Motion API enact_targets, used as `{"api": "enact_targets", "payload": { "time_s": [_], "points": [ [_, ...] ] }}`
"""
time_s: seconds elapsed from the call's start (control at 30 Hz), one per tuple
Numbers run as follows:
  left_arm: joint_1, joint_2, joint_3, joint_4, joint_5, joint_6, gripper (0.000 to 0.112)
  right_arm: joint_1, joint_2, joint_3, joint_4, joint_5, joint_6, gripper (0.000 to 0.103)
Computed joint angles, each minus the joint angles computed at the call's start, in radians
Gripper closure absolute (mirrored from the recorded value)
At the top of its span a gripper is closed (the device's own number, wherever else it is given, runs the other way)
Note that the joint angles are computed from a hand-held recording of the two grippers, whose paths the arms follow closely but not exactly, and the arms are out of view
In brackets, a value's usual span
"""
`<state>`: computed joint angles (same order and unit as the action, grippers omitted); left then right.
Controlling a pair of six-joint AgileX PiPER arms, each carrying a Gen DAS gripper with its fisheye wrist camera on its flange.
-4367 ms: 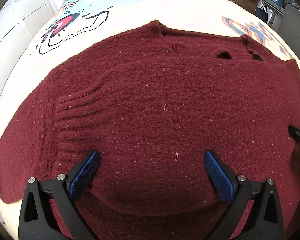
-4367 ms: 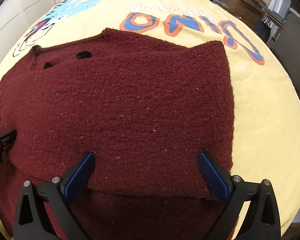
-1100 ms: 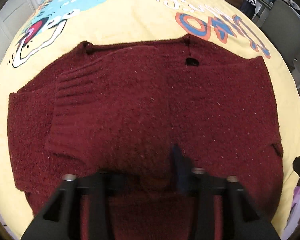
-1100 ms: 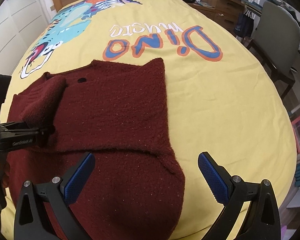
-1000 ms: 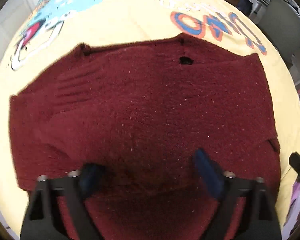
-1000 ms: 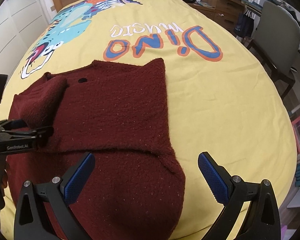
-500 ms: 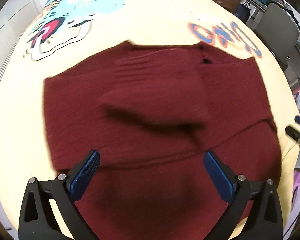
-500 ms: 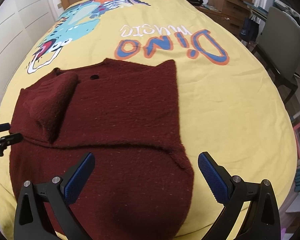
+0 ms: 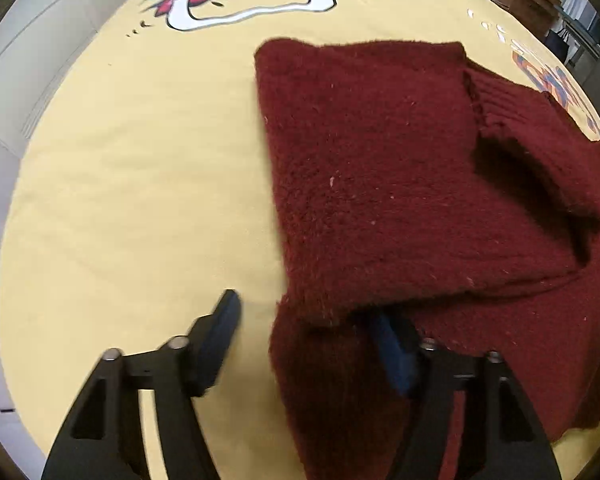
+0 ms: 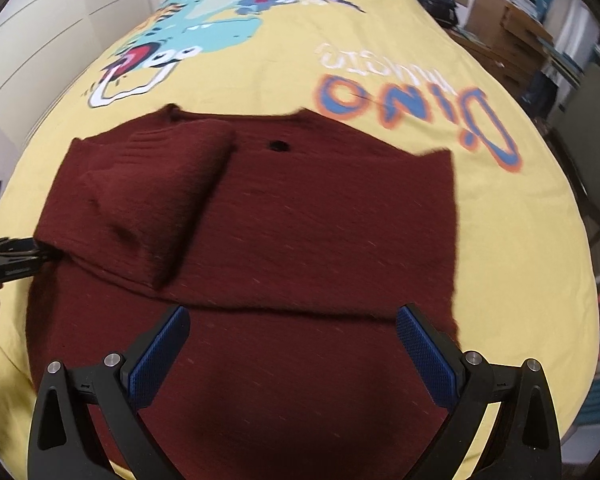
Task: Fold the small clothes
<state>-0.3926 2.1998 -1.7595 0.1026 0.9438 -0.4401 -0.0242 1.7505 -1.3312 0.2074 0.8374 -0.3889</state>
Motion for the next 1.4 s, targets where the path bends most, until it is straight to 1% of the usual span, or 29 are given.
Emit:
{"api": "enact_targets", "payload": {
  "time_s": [0.03, 0.07, 0.1, 0.13, 0.17, 0.2, 0.3, 0.43, 0.53, 0.57, 0.67, 0.7, 0.73, 0.77, 0.8, 0.83, 0.87, 0.93, 1.03, 1.2, 1.3, 1.37, 1.4],
  "points": [
    [0.002, 0.007, -0.003, -0.01, -0.012, 0.008, 0.058, 0.022, 0.006, -0.013, -0.008, 0.001, 0.011, 0.0],
    [0.002, 0.01, -0.004, -0.014, -0.024, 0.012, 0.063, 0.046, 0.013, -0.029, -0.016, 0.002, 0.021, 0.0],
    [-0.001, 0.013, -0.011, -0.015, -0.032, 0.019, 0.072, 0.072, 0.023, -0.05, -0.025, 0.003, 0.033, 0.001],
    [-0.002, 0.014, -0.016, -0.022, -0.036, 0.03, 0.078, 0.099, 0.034, -0.072, -0.033, 0.004, 0.043, 0.0],
    [-0.001, 0.017, -0.025, -0.037, -0.039, 0.046, 0.093, 0.119, 0.043, -0.088, -0.039, 0.003, 0.053, 0.0],
    [-0.005, 0.019, -0.034, -0.043, -0.038, 0.052, 0.097, 0.147, 0.058, -0.116, -0.047, 0.006, 0.066, 0.0],
    [-0.016, 0.029, -0.055, -0.037, -0.03, 0.057, 0.099, 0.221, 0.109, -0.202, -0.056, 0.024, 0.078, 0.001],
    [-0.003, 0.01, -0.025, -0.066, -0.044, 0.074, 0.099, 0.34, 0.23, -0.357, -0.124, 0.082, 0.114, 0.001],
    [-0.011, 0.024, -0.052, -0.055, -0.024, 0.068, 0.099, 0.402, 0.321, -0.455, -0.165, 0.131, 0.132, 0.001],
    [-0.013, 0.021, -0.041, -0.049, -0.03, 0.065, 0.099, 0.421, 0.354, -0.489, -0.178, 0.146, 0.15, 0.001],
    [-0.02, 0.049, -0.095, -0.041, 0.006, 0.058, 0.099, 0.464, 0.412, -0.54, -0.248, 0.157, 0.204, 0.002],
    [-0.014, 0.045, -0.093, -0.045, 0.009, 0.066, 0.099, 0.475, 0.433, -0.563, -0.273, 0.164, 0.219, 0.006],
    [-0.009, 0.041, -0.089, -0.051, 0.01, 0.074, 0.099, 0.483, 0.454, -0.588, -0.293, 0.176, 0.233, 0.014],
    [-0.012, 0.049, -0.103, -0.052, 0.016, 0.073, 0.099, 0.489, 0.478, -0.621, -0.317, 0.197, 0.252, 0.02],
    [-0.014, 0.048, -0.097, -0.054, 0.012, 0.073, 0.098, 0.491, 0.499, -0.653, -0.336, 0.22, 0.272, 0.035],
    [-0.012, 0.052, -0.097, -0.056, 0.009, 0.079, 0.098, 0.485, 0.517, -0.682, -0.329, 0.24, 0.275, 0.046],
    [-0.009, 0.059, -0.102, -0.057, 0.01, 0.088, 0.098, 0.463, 0.516, -0.687, -0.281, 0.243, 0.256, 0.051],
    [-0.016, 0.064, -0.116, -0.053, 0.025, 0.094, 0.098, 0.428, 0.507, -0.686, -0.229, 0.241, 0.235, 0.078],
    [-0.022, 0.069, -0.124, -0.048, 0.03, 0.098, 0.098, 0.354, 0.459, -0.643, -0.139, 0.222, 0.194, 0.082],
    [-0.023, 0.073, -0.138, -0.062, 0.037, 0.07, 0.098, 0.195, 0.401, -0.625, 0.012, 0.247, 0.141, 0.083],
    [-0.039, 0.082, -0.16, -0.04, 0.055, 0.052, 0.098, 0.11, 0.372, -0.608, 0.052, 0.264, 0.129, 0.084],
    [-0.046, 0.088, -0.175, -0.033, 0.066, 0.046, 0.098, 0.07, 0.363, -0.585, 0.051, 0.258, 0.133, 0.084],
    [-0.043, 0.091, -0.175, -0.036, 0.065, 0.047, 0.098, 0.043, 0.344, -0.549, 0.061, 0.252, 0.12, 0.084]
  ]
}}
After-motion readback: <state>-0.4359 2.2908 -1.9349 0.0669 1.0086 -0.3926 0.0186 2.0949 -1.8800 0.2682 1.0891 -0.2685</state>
